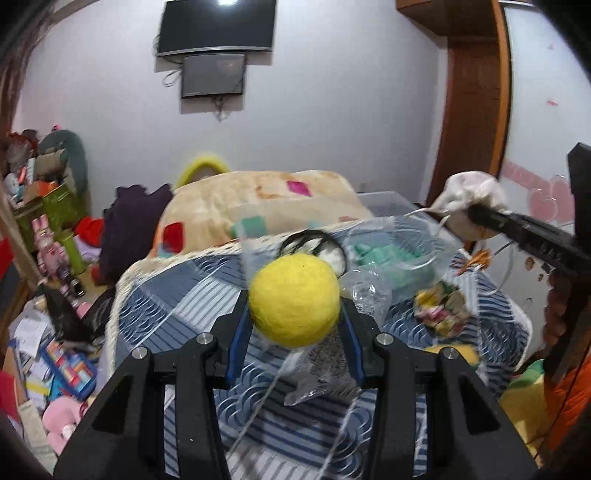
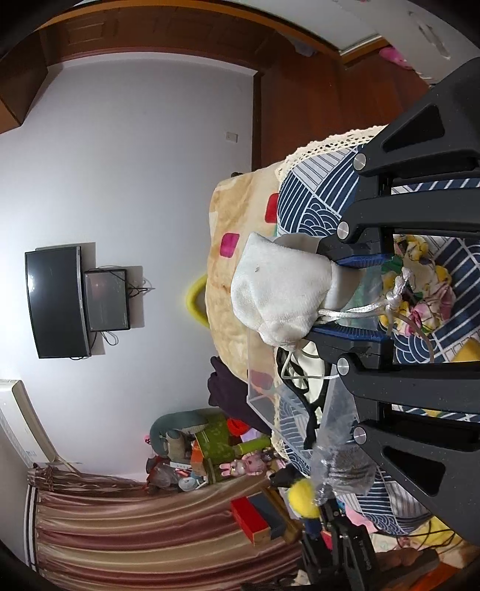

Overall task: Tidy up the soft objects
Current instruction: 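Lower the ball and pouch into the clear box and open both tools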

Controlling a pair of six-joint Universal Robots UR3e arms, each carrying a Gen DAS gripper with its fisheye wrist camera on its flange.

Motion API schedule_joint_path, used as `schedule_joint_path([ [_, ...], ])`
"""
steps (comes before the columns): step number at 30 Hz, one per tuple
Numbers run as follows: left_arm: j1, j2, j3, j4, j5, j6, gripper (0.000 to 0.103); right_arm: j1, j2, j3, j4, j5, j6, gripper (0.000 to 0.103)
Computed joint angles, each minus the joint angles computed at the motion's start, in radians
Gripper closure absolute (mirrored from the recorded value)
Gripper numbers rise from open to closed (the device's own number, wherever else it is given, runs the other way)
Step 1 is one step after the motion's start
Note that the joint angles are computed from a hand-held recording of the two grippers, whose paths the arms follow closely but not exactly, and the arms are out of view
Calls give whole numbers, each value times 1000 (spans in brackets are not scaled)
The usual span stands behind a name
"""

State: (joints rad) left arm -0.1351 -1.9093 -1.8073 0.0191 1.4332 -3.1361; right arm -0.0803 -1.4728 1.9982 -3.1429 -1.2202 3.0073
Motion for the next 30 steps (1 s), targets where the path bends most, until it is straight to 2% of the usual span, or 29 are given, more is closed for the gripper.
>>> schedule_joint_path([
  [2, -13, -36, 77, -56, -33, 13, 59, 4, 15, -19, 12, -2, -5, 79],
  [8, -58, -185, 334, -204, -59, 7, 59, 11, 69, -89, 44, -5, -15, 79],
  [16, -96, -357, 627, -378, 22, 5, 58, 35, 169, -251, 115, -26, -10, 79],
  [17, -98, -369, 646, -389, 29, 0, 56, 39, 182, -271, 131, -30, -9, 79],
  [19, -101, -381, 658, -391, 45, -11, 45, 48, 215, -314, 169, -37, -10, 79],
  [21, -103, -391, 664, -382, 62, -24, 39, 60, 252, -360, 214, -56, -19, 79],
  [24, -106, -404, 684, -409, 83, -22, 38, 83, 288, -402, 277, -91, -50, 79],
  [30, -97, -378, 631, -374, 65, -33, 37, 103, 298, -415, 348, -128, -120, 76],
])
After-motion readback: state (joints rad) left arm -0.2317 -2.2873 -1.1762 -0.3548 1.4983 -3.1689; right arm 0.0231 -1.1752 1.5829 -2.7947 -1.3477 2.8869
